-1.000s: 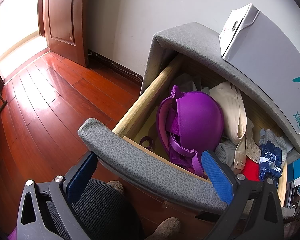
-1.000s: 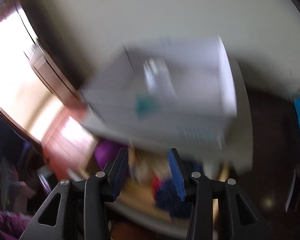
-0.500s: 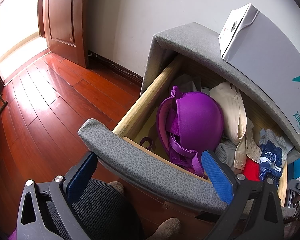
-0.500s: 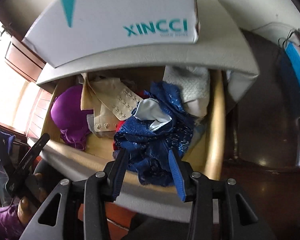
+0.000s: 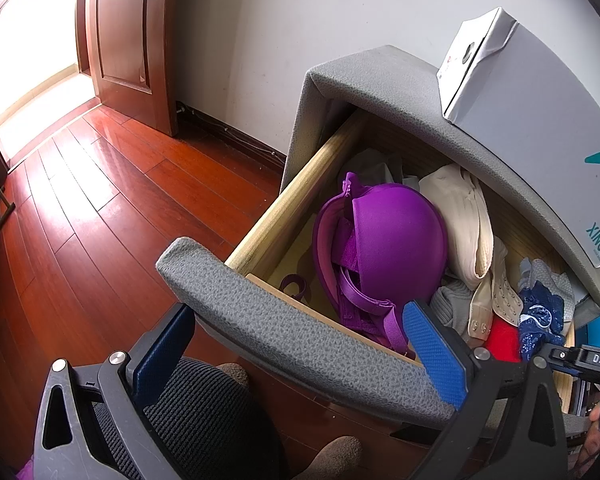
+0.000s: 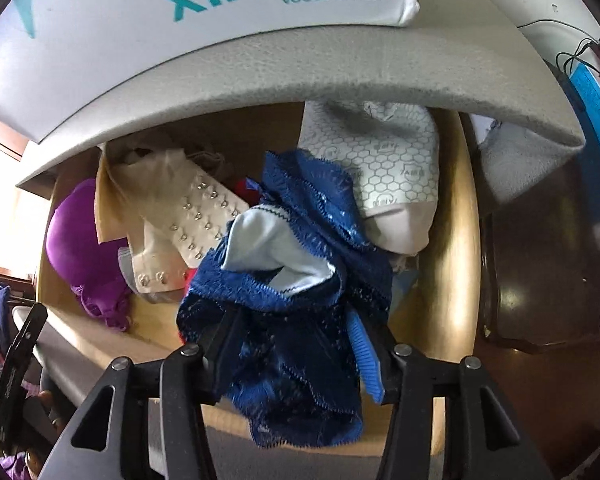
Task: Take underwear out of drawer
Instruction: 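Grasp the blue lace underwear with the right gripper and lift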
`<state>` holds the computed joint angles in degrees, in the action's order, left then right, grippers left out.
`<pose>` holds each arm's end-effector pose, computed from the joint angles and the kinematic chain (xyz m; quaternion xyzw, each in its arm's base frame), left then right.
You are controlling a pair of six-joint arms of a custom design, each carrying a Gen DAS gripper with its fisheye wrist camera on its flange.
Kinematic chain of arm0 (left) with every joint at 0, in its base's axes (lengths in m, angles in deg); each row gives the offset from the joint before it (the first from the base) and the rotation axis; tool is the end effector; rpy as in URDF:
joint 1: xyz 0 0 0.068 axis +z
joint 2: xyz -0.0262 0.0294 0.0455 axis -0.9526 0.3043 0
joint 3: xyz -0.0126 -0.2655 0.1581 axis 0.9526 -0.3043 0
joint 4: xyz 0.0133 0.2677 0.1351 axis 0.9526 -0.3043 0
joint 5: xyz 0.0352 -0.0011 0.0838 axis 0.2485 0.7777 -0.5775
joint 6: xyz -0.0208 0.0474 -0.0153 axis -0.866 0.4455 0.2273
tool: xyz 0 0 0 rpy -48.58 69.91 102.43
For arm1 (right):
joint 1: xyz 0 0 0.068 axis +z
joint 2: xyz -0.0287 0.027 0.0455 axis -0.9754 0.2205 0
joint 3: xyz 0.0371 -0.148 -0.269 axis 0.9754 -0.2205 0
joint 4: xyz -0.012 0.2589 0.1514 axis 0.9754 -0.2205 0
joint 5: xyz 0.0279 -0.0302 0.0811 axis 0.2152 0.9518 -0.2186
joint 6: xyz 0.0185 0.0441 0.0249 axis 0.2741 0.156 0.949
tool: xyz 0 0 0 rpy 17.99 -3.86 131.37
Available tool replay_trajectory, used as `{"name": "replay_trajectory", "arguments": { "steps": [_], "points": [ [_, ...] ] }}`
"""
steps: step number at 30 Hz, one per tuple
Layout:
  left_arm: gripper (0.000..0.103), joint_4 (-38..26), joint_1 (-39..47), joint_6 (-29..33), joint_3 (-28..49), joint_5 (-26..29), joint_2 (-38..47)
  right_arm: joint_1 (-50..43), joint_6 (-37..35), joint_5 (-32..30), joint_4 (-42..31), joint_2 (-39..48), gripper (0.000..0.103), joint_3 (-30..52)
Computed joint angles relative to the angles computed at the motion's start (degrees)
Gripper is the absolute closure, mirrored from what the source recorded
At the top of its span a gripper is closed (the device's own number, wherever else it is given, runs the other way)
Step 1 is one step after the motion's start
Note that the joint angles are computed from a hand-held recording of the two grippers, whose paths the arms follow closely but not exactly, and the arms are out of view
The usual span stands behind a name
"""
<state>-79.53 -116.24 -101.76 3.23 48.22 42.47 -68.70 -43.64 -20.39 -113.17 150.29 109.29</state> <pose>0.2050 -0.1762 0.2488 -0.2101 0.9280 -0.0486 0.3037 0.3136 0.0516 0.2585 0.0278 0.9912 0.0799 0.1018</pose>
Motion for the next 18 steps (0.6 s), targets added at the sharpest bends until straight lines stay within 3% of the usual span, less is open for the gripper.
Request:
{"name": "replay_trajectory", "arguments": {
  "steps": [1, 3, 4, 5, 12, 18],
  "points": [
    [0.000, 0.0, -0.1, -0.1, 0.0, 0.0, 0.0, 0.0, 0.2, -0.4, 0.4, -0.1, 0.050, -0.2],
    [0.000, 0.0, -0.1, -0.1, 0.0, 0.0, 0.0, 0.1, 0.1, -1.0, 1.4, -0.3, 0.061, -0.8],
    [0.000, 0.0, 0.0, 0.0, 0.0, 0.0, 0.0, 0.4, -0.2, -0.6, 1.4, -0.1, 0.083, -0.7],
    [0.000, 0.0, -0.1, -0.1, 0.0, -0.1, 0.0, 0.7, -0.4, -0.2, 1.1, 0.1, 0.094, -0.6],
    [0.000, 0.0, -0.1, -0.1, -0.1, -0.1, 0.0, 0.2, 0.3, -1.8, 3.9, -6.5, 0.097, -4.5],
    [0.000, 0.1, 0.0, 0.0, 0.0, 0.0, 0.0, -3.3, 1.9, -8.8, 1.1, -14.8, 0.097, -4.0]
  ]
}}
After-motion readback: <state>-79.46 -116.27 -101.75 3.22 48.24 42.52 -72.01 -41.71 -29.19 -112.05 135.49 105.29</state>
